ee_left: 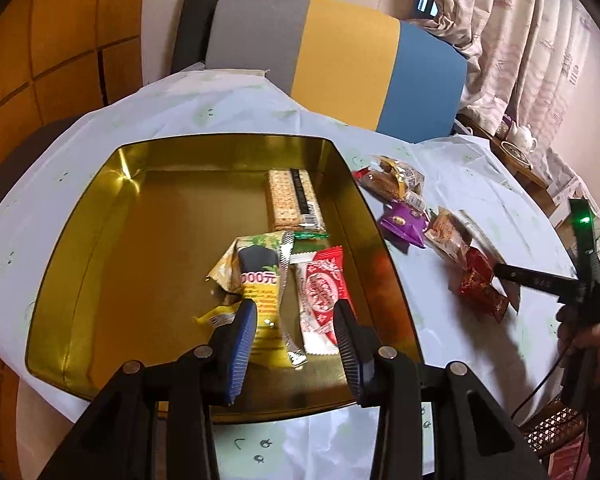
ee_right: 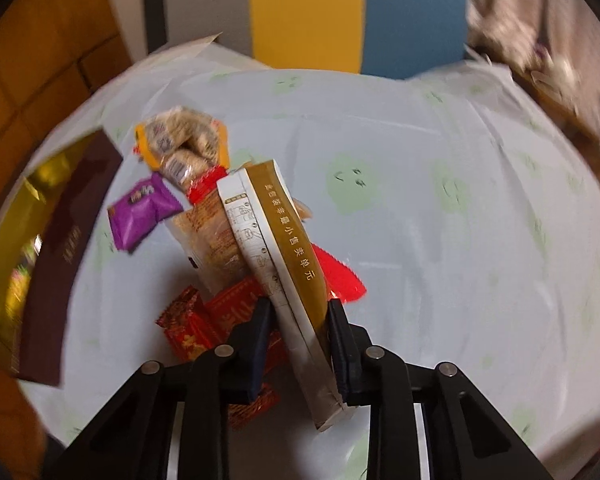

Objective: Organize snacks
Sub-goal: 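Release yellow packet in tin with left tool while right tool lowers white-and-gold packet in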

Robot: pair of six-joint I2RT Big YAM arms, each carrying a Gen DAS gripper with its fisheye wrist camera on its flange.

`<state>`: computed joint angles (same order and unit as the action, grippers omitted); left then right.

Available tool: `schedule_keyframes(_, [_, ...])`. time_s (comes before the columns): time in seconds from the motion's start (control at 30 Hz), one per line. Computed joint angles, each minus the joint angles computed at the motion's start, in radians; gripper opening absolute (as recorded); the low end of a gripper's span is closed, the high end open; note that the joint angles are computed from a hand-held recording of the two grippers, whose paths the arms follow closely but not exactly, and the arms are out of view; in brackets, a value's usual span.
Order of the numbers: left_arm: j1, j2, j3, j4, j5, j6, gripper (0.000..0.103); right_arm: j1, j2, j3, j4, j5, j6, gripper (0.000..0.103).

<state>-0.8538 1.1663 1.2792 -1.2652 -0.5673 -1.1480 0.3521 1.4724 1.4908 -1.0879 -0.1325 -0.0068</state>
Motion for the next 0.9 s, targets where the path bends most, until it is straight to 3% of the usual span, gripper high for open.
schedule_keyframes(0.13, [-0.005,-0.017,-0.015,-0.024,-0.016,-0.041,0.040,-0.036,-0.029,-0.003,0.001,-0.130,0.107,0.024])
schedule_keyframes(0.3, [0.000,-0.035,-0.029,-0.034,-0.023,-0.074,0.040,-0.010,-0.060,0.021,0.013,-0.234,0.165,0.024])
schedule_keyframes(0.6, [-0.001,-0.070,-0.056,-0.040,-0.038,-0.097,0.040,0.168,-0.018,0.118,0.001,-0.305,0.244,0.024])
schedule_keyframes(0.9, [0.006,-0.100,-0.083,-0.041,-0.035,-0.122,0.040,0.324,0.104,0.238,-0.008,-0.284,0.316,0.029])
